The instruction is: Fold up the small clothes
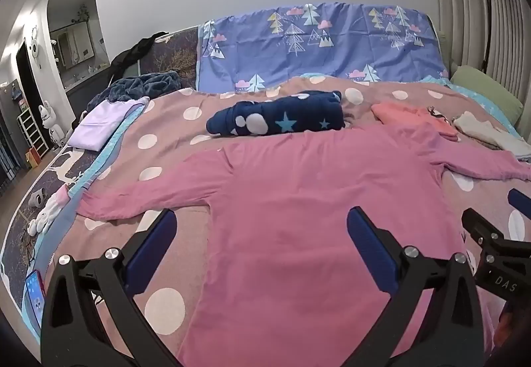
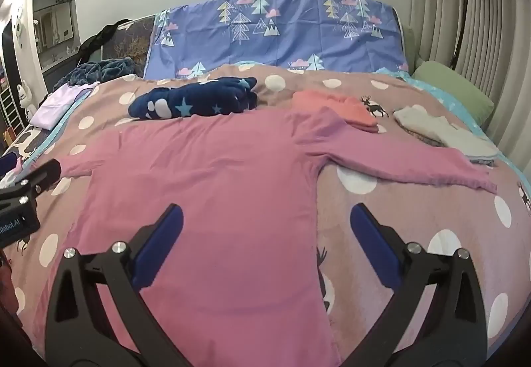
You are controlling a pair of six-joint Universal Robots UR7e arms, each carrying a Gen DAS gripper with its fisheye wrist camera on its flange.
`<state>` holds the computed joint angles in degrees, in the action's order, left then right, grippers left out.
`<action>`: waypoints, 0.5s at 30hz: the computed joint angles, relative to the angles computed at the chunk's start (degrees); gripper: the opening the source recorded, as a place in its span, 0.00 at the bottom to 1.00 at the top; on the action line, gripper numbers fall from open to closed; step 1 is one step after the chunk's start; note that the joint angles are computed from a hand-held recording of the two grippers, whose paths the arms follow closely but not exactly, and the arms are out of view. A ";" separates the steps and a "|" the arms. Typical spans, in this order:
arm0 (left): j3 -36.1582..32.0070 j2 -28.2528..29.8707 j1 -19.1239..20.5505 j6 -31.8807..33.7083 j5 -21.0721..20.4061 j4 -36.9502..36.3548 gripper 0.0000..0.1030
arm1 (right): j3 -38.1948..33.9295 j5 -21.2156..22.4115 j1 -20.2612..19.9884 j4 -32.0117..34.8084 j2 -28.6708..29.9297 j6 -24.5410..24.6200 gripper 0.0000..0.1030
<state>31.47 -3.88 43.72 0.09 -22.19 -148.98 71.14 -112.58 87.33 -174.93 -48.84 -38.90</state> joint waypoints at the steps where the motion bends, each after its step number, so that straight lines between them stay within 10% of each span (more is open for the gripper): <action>1: 0.59 -0.34 0.01 -0.23 -0.31 0.30 0.99 | 0.09 0.04 0.04 -0.34 -0.01 -0.44 0.98; 15: 1.96 -1.64 1.98 -15.07 -8.61 17.42 0.99 | -0.27 -4.15 -0.39 5.15 -0.35 4.29 0.98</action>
<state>33.43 -5.52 45.70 -14.97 -30.81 -131.56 70.87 -116.73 86.94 -169.78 -49.19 -34.60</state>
